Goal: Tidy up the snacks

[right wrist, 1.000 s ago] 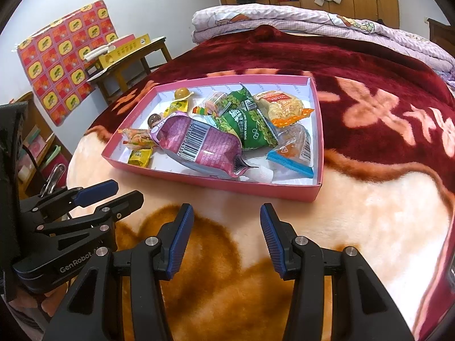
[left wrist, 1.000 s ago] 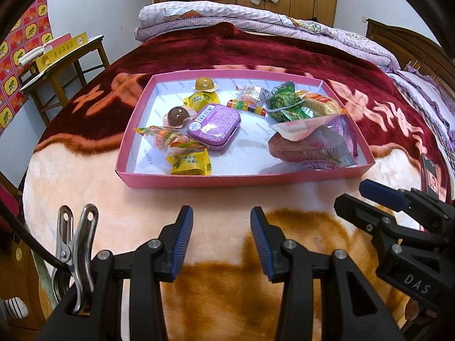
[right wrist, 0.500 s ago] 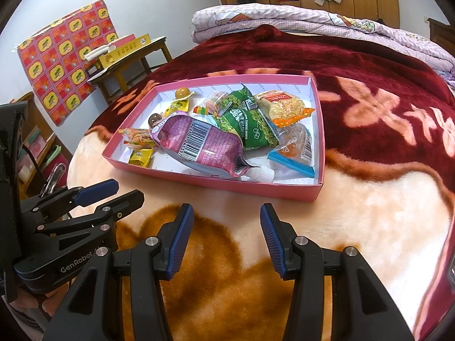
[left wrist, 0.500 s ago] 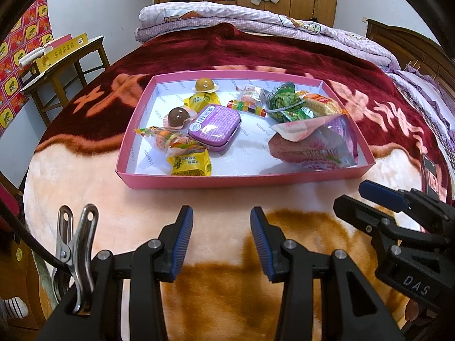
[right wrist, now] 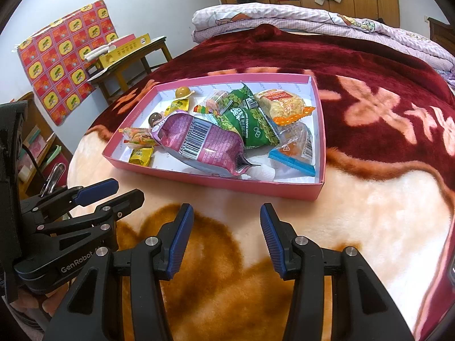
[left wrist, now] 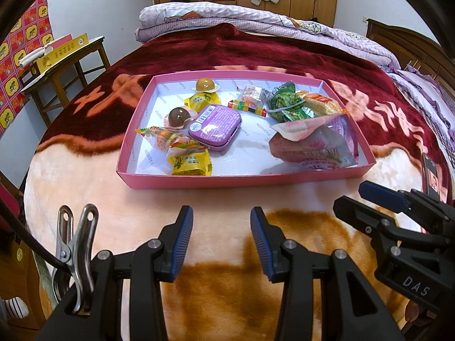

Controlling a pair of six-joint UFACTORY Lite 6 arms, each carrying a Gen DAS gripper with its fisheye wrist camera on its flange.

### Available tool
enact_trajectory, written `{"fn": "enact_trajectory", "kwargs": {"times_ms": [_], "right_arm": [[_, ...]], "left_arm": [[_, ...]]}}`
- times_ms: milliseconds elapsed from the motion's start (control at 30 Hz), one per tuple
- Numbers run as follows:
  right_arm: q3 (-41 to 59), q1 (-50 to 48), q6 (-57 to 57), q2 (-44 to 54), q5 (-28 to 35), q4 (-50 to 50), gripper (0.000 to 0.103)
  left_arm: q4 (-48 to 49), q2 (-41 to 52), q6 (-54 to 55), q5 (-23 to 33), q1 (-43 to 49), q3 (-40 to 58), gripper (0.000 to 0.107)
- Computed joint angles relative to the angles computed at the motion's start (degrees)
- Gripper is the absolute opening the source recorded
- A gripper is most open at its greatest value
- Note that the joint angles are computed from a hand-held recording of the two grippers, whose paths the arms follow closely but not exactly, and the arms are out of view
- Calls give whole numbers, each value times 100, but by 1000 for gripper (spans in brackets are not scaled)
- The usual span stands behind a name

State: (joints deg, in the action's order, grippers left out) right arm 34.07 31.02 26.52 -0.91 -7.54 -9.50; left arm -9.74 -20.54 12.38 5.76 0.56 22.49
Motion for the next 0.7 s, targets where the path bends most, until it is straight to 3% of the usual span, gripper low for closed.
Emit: {"fn": "enact_trajectory", "kwargs": {"times_ms": [700], "right_arm": [[-12,-25,126,6,-20,-135,50]], "left_arm": [[8,3,-3,-5,4,-1,44]]}}
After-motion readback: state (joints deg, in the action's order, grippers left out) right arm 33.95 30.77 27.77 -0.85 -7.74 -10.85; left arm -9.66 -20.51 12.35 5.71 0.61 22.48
